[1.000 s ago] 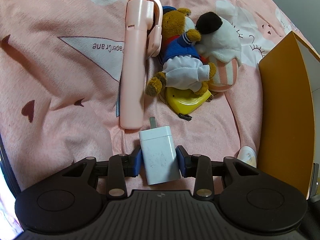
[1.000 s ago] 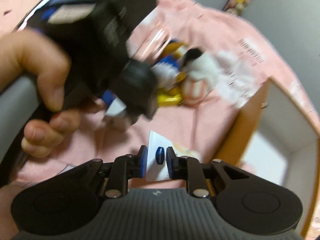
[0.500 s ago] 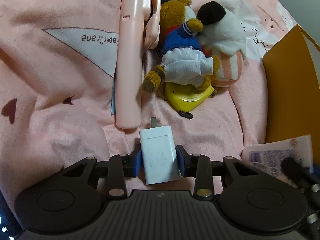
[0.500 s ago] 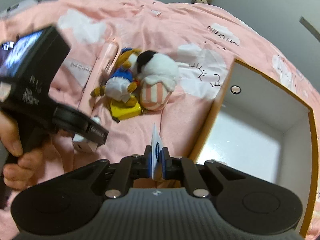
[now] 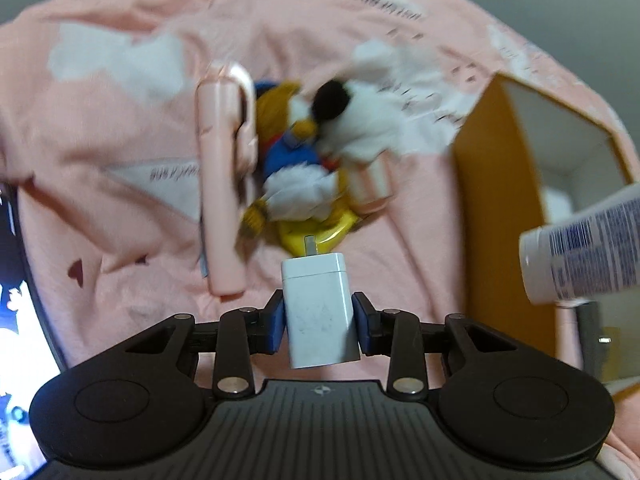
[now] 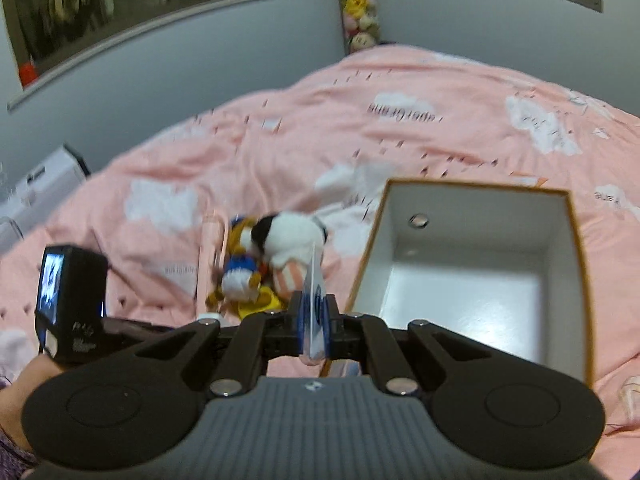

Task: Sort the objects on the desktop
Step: 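Carry the white charger and lotion tube over the orange box, then lower the charger and lotion tube into the orange box and open both tools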

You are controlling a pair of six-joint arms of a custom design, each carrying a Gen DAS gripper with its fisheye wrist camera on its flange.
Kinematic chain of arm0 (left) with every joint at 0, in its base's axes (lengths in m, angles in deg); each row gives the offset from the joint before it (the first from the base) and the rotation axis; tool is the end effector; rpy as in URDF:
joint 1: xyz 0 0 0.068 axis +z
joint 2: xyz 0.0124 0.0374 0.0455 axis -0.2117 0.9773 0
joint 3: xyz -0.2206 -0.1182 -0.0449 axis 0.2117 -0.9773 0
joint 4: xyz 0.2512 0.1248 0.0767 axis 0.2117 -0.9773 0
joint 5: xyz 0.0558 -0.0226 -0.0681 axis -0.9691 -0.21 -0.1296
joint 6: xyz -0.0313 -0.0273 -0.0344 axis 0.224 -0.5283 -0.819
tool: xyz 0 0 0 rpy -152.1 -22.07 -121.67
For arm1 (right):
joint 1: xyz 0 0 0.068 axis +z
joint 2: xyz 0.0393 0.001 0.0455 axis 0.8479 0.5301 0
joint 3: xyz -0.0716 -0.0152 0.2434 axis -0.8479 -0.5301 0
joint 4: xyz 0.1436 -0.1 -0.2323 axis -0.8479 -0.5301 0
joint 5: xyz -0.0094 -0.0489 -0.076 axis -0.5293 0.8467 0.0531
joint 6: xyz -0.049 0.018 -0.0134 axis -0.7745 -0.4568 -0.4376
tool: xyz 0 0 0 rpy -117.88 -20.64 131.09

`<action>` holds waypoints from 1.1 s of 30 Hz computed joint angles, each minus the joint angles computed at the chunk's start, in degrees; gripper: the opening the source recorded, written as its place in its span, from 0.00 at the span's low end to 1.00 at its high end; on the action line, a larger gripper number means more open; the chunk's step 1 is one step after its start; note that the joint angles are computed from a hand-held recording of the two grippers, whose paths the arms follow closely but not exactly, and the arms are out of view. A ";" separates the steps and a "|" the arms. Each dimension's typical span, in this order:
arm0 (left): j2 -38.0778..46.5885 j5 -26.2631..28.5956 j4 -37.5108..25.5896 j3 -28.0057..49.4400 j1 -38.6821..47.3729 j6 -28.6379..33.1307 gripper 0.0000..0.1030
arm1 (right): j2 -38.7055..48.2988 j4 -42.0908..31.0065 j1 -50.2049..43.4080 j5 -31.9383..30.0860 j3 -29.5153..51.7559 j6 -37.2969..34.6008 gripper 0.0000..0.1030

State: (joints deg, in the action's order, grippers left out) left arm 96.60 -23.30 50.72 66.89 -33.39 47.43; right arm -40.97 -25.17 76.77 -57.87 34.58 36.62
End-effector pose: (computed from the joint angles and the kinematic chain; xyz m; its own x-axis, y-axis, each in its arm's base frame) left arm 0.3045 -0.1252 0.1938 -0.8645 0.2151 -0.4543 0.3433 0.9129 -0.2210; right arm 0.1783 0.0565 0.3046 -0.6854 0.0727 -0.7246 -0.0483 0.9883 0.1448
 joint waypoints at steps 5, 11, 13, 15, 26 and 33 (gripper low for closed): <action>-4.78 6.09 -2.71 1.00 0.21 0.32 0.38 | -4.81 -4.40 -3.98 2.08 1.75 -1.28 0.08; -6.77 14.87 -5.36 4.40 -2.46 0.79 0.38 | -10.07 -9.70 -11.22 3.32 2.56 -3.91 0.08; -6.30 18.23 -6.20 5.87 -4.07 1.13 0.38 | -11.35 -11.09 -13.45 4.04 2.37 -4.76 0.08; -4.79 21.99 -6.71 7.39 -5.71 1.14 0.38 | -12.81 -12.35 -15.86 4.85 1.77 -6.10 0.08; 4.57 29.86 -3.98 10.79 -14.86 -1.14 0.38 | -17.01 -15.88 -31.90 -3.39 -1.68 -14.69 0.08; 10.31 31.75 -1.92 13.75 -16.69 -3.45 0.38 | -16.82 -19.08 -25.78 5.35 -2.56 -16.14 0.08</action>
